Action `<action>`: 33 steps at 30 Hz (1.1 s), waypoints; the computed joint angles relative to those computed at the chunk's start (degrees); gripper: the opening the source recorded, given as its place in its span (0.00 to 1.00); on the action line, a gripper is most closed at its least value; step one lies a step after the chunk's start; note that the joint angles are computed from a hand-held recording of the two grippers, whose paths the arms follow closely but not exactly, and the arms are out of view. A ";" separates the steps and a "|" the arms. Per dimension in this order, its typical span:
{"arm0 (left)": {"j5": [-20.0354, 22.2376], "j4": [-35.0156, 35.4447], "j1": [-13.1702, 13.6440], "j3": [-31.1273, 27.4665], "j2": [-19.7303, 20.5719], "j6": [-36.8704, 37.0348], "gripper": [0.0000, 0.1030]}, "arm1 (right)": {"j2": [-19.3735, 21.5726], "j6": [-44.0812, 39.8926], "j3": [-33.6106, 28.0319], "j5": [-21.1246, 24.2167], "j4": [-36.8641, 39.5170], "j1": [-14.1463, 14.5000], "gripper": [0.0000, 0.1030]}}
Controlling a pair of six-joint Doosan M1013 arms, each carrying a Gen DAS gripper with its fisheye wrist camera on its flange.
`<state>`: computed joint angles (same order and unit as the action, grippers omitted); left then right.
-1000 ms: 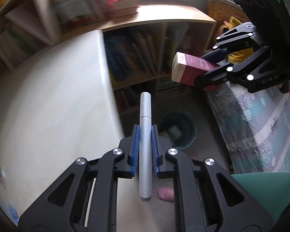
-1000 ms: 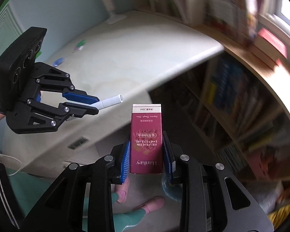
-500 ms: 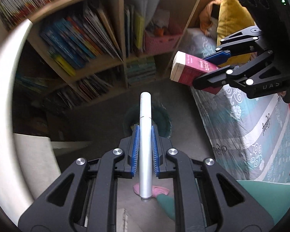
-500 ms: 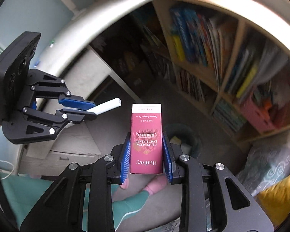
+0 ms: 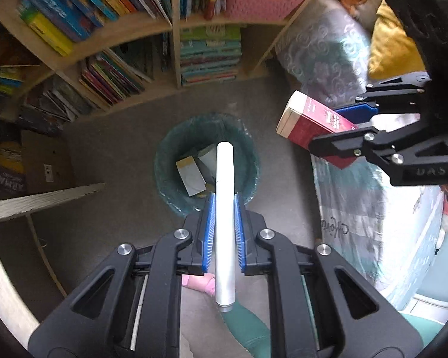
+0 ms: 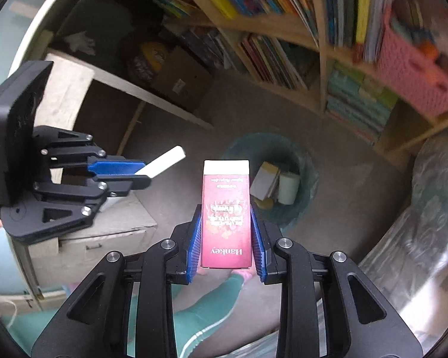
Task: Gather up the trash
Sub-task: 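Open both tools to drop the tube and box into the wastebasket, then return both tools to the table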
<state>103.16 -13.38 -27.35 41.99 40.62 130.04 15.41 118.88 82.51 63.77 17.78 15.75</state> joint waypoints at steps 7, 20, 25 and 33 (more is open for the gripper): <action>-2.21 3.01 -1.14 2.52 -0.10 -2.04 0.47 | 0.09 0.58 1.63 -0.57 1.04 -0.67 0.53; -3.11 2.37 0.70 1.56 -2.47 -3.44 0.62 | -1.89 -0.70 -1.36 0.87 -1.23 -0.84 0.64; -3.39 0.16 2.01 -0.67 -3.64 -4.97 0.71 | -1.82 -1.79 -5.19 2.19 -2.20 0.00 0.73; -3.71 -4.25 4.69 -7.51 -4.59 -7.13 0.87 | -0.76 -3.46 -15.00 3.78 -5.44 1.89 0.85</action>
<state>99.45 -17.63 -22.66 34.48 36.03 122.92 14.65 115.42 67.51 67.55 12.34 17.64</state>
